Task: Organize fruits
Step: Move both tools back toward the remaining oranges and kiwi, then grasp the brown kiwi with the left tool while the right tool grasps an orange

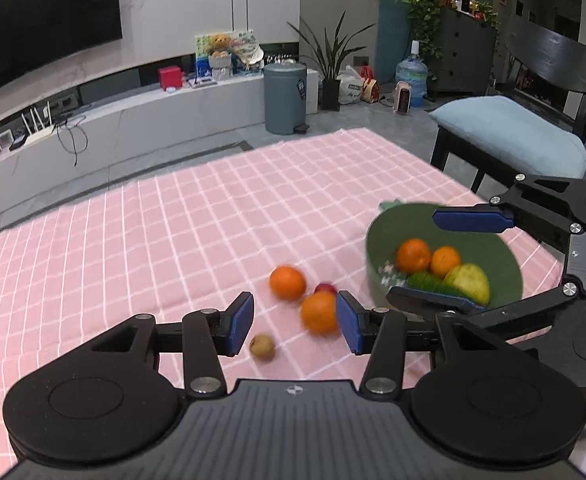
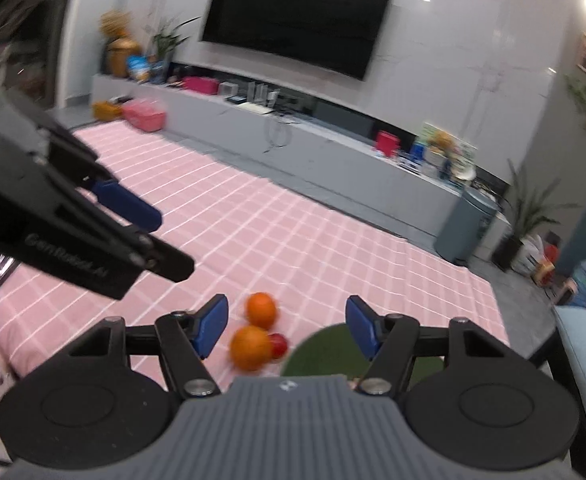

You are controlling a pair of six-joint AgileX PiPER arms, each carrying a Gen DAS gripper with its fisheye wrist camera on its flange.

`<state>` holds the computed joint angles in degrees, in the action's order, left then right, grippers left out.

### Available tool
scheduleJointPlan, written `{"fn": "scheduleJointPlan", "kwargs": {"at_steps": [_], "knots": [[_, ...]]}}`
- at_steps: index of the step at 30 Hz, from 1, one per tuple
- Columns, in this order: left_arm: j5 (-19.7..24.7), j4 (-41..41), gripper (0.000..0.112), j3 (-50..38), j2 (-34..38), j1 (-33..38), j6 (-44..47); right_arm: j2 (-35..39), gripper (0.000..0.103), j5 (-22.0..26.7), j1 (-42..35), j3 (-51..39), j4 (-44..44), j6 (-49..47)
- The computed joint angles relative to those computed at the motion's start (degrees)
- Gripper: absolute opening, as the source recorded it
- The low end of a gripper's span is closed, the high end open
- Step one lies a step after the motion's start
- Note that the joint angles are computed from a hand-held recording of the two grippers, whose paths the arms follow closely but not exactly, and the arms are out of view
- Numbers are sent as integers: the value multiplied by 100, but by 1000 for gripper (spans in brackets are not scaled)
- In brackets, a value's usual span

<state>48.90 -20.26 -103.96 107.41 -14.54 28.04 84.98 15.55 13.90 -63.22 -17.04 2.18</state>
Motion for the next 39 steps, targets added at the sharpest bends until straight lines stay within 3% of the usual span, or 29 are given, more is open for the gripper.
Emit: {"fn": "scheduleJointPlan", "kwargs": {"at_steps": [11,20,31,39], "knots": [[208,-383,56,167,368,408,504,654,48,271,173,-319,272,-1077],[567,-443,54,-575,1198,528,323,1595,44,479,176,-973,1,-1522],[1062,-264,52,-1655,2104,481,-150,2488,44,847,567,-1529,-1786,-500],[1302,-200,44,-2099,2453,424,-337,2785,44,1265,880,-1669,-3445,887]]}}
